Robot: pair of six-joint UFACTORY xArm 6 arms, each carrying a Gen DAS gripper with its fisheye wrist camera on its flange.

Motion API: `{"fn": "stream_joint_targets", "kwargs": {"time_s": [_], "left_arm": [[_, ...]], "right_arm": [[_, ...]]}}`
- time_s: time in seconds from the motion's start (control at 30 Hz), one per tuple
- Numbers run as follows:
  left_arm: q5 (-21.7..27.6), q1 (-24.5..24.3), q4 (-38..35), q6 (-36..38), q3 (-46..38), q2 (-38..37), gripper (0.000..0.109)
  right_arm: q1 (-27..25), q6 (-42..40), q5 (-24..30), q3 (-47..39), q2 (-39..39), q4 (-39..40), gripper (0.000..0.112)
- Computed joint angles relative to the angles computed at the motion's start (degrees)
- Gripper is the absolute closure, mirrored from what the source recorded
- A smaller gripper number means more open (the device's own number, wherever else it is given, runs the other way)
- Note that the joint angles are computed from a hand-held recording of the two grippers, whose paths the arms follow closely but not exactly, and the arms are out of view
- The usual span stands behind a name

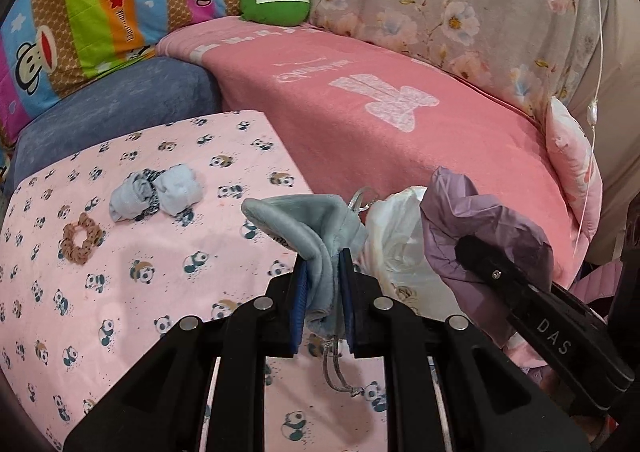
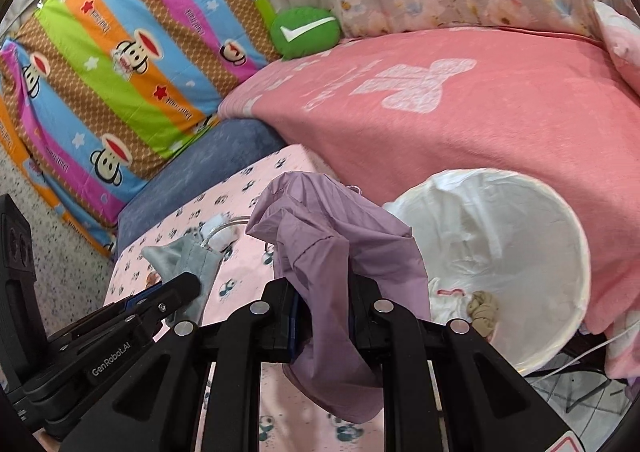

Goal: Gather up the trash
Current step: 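Carry the pouch and lavender cloth into the wastebasket and open both grippers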

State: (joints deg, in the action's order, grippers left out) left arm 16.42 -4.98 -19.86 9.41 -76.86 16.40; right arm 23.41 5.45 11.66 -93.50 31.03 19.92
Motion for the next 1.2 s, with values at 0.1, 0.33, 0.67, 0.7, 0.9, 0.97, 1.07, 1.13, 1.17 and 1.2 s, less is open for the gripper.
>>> {"fn": "stream_joint_targets", "kwargs": {"time_s": [0.1, 0.33, 0.67, 0.7, 0.9, 0.97, 1.07, 1.13, 1.17, 1.2], "left_arm": [[0.7, -1.7, 0.6, 0.4, -2.8, 1.7, 0.093], [3.1, -5.0, 1.1, 1.8, -8.7, 5.5, 0.093], [6.6, -7.7, 2.7, 1.8, -14.1, 9.1, 0.091], [6.7, -7.8, 2.8, 1.6, -14.4, 9.4, 0.091], [6.8, -7.9, 4.7, -2.0, -16.2, 10.8, 0.045], [4.4, -7.9, 6.8, -4.6, -14.9, 10.3, 0.037], [5.1, -7.6, 7.8, -5.2, -15.6, 10.4, 0.036], [4.7, -7.4, 8.6, -5.9, -15.0, 10.1, 0.036], [4.8, -7.3, 8.7, -6.1, -15.1, 10.1, 0.036], [4.8, -7.1, 8.6, -6.1, -15.0, 10.0, 0.036]], "right_arm": [[-1.2, -0.3, -0.7, 1.4, -1.1, 0.3, 0.095], [-4.8, 0.5, -2.1, 4.8, -3.2, -0.2, 0.095], [-8.3, 2.9, -2.1, 6.0, -3.2, -1.8, 0.095], [-8.6, 3.1, -2.1, 6.0, -3.1, -1.9, 0.094], [-9.3, 6.5, -2.8, 6.2, -2.9, -5.1, 0.088], [-9.6, 8.5, -3.2, 6.3, -2.9, -6.8, 0.079], [-9.6, 10.2, -4.0, 6.7, -3.2, -8.5, 0.071], [-9.7, 10.4, -4.0, 6.6, -3.2, -8.9, 0.071], [-9.6, 10.2, -4.1, 6.7, -3.3, -8.8, 0.071], [-9.6, 10.1, -4.1, 6.7, -3.4, -8.7, 0.071]]}}
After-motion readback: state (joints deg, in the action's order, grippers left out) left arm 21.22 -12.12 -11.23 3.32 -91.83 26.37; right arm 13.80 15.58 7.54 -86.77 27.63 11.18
